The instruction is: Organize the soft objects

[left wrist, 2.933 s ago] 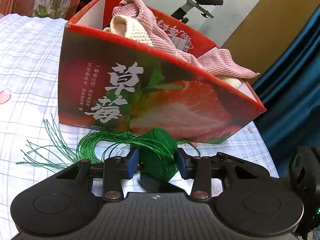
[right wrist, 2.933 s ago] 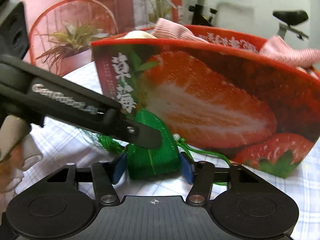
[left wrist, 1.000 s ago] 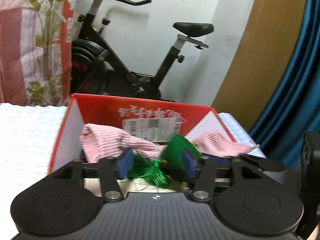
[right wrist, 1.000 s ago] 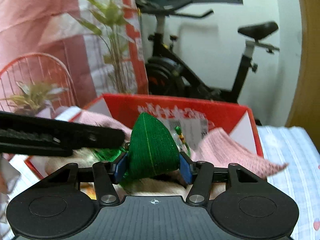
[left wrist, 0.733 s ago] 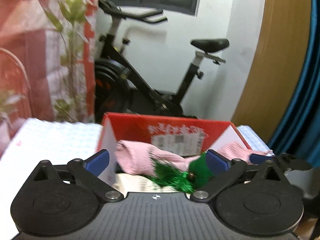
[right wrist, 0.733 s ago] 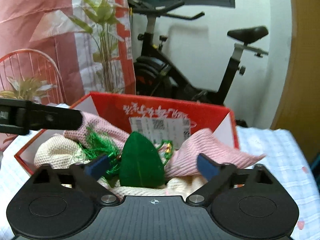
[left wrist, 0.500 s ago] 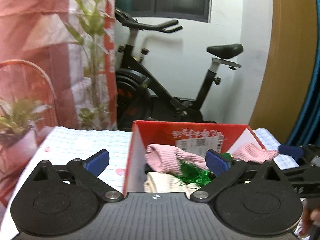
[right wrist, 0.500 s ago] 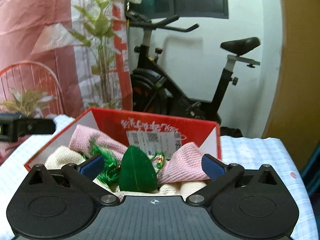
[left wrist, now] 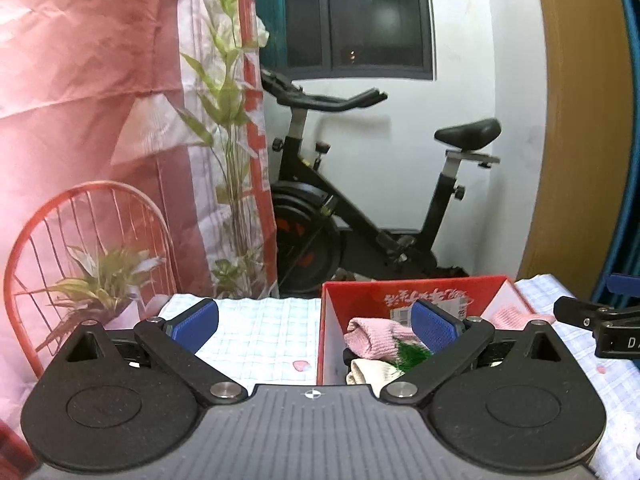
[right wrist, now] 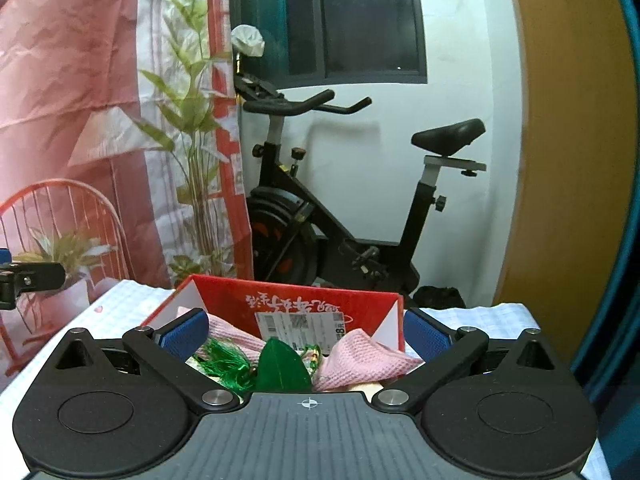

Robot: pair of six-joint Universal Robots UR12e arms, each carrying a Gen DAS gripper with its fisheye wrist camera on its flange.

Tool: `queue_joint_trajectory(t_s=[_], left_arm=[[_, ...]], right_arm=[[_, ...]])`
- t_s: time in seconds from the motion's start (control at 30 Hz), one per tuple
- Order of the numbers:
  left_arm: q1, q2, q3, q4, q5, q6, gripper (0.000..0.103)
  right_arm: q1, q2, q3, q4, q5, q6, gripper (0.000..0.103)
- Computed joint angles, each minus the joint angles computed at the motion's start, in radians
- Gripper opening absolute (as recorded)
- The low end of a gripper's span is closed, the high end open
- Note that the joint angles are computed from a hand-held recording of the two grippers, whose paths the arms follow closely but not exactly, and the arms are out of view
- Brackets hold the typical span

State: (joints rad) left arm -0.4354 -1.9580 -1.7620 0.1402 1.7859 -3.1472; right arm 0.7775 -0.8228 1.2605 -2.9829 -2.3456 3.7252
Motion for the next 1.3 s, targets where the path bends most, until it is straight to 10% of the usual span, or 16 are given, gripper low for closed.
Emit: queue_joint_trajectory(t_s=[0.3, 1.3], left_arm=[[-0.03, 0.079, -0.063, 0.074, 0.141, 0.048, 0.103], [-0.037, 0.172, -0.143, 0.045, 0.132, -0.008, 0.103]], right_arm=[[0.044, -0.091, 0.082, 0.037, -0.089, 0.078, 0.103], [0.117, -0.218, 0.215, 0.115, -0.249, 0.137, 0.103]])
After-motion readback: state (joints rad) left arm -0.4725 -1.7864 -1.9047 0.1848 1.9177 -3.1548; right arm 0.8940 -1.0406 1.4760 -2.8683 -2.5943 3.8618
